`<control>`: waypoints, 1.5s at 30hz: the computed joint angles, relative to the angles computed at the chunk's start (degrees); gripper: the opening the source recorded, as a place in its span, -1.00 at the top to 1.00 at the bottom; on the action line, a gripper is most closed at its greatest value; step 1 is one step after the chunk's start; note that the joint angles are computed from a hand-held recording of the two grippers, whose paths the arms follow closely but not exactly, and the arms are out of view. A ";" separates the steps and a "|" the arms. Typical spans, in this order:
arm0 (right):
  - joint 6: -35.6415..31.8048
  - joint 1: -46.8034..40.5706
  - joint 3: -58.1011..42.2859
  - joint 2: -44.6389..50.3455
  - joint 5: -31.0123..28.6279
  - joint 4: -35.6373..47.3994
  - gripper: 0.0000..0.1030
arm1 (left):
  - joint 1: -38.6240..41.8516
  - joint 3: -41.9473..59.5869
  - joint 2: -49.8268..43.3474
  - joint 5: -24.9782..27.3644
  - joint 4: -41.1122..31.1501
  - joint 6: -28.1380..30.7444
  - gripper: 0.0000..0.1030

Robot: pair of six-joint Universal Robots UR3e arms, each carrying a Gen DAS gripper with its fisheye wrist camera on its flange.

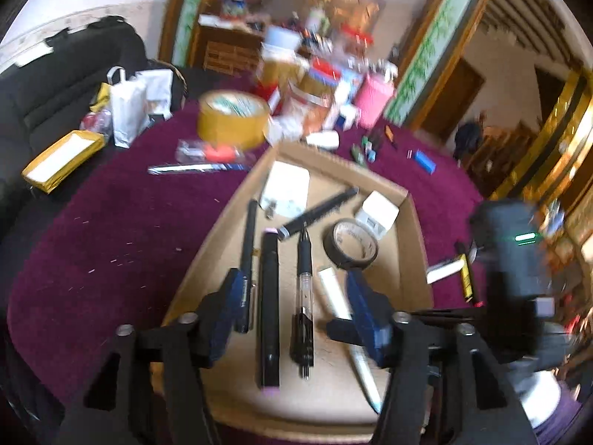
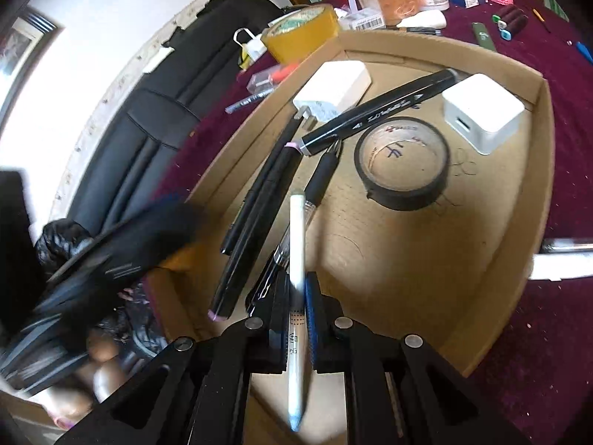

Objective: Organize rigid objects
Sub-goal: 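Carry both pens over the tray and open both tools to drop them, then move both tools back from the tray toward the pen pile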

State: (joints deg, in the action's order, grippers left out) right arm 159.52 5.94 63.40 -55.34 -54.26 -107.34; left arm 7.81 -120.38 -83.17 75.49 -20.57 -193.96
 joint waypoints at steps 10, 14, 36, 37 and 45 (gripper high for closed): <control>0.09 2.05 0.50 0.11 -0.60 -5.62 0.12 | 3.56 -9.04 11.78 0.51 4.15 -5.89 -0.38; -1.42 -1.15 10.93 -7.26 0.10 -15.44 0.00 | -0.49 -8.02 10.84 4.62 5.96 -6.87 -0.38; 4.04 -30.92 33.75 -16.12 -9.96 -68.11 -0.99 | -28.20 14.43 -9.57 19.21 4.85 -6.10 -0.39; 4.31 -31.64 31.94 -14.86 -10.32 -67.25 -0.99 | -28.90 15.28 -10.16 19.53 4.57 -6.02 -0.39; 6.56 -39.39 26.41 -8.22 -10.57 -67.80 -0.98 | -33.58 24.99 -17.26 23.22 -1.11 -5.99 -0.39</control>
State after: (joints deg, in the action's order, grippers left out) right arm 166.07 -33.44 89.81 -63.56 -64.83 -175.14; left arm -25.77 -95.40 -100.42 98.72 -21.68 -199.94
